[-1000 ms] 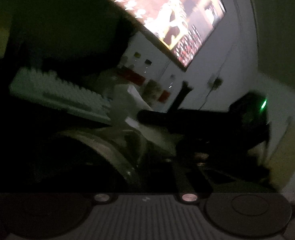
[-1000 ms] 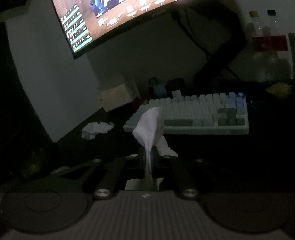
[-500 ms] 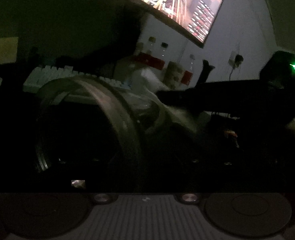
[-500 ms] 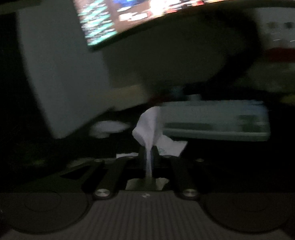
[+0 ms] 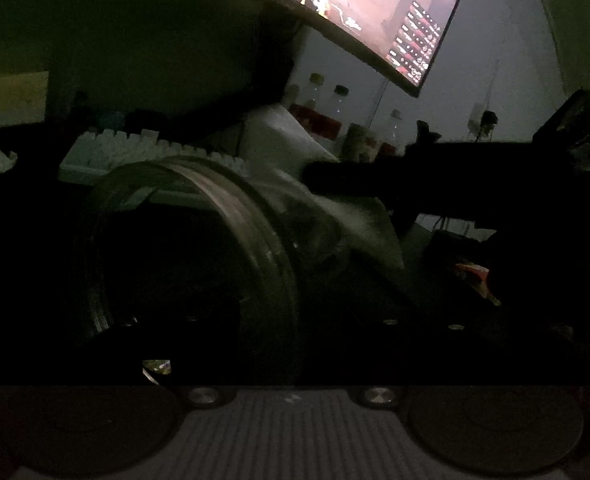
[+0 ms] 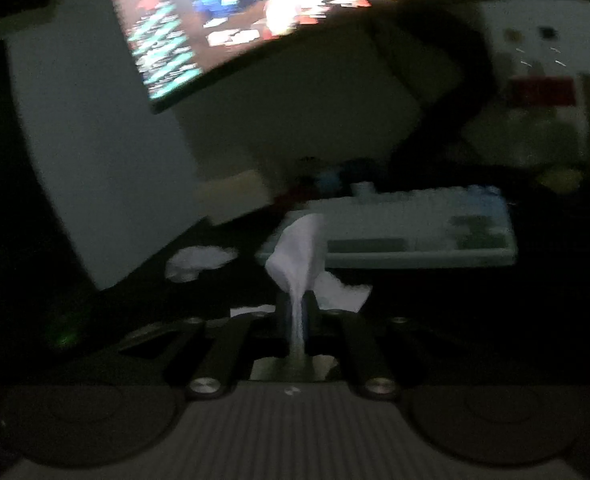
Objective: Clean container
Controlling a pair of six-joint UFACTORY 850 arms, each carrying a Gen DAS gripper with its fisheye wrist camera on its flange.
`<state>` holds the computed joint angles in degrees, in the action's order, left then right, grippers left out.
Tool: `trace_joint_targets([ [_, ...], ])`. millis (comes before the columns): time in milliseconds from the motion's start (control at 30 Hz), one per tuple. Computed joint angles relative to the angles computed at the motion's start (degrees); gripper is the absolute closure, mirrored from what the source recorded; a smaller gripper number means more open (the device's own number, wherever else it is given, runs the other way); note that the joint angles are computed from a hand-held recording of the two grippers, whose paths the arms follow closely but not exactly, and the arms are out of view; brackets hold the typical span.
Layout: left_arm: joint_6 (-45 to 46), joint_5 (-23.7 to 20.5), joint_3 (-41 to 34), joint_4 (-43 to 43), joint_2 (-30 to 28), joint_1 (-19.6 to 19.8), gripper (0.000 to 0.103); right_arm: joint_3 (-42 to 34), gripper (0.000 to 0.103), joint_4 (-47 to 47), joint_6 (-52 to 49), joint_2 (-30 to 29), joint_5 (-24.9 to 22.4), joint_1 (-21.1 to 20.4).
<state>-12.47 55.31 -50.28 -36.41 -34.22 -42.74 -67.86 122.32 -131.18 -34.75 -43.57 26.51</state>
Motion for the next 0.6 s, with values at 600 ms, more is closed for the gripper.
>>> trace_joint_targets([
  [600,-1.6,0.9,0.1,0.1,-0.2,0.0,0.048,2.5,0.091,-3.2,-2.4,2.8,0.5,0.8],
])
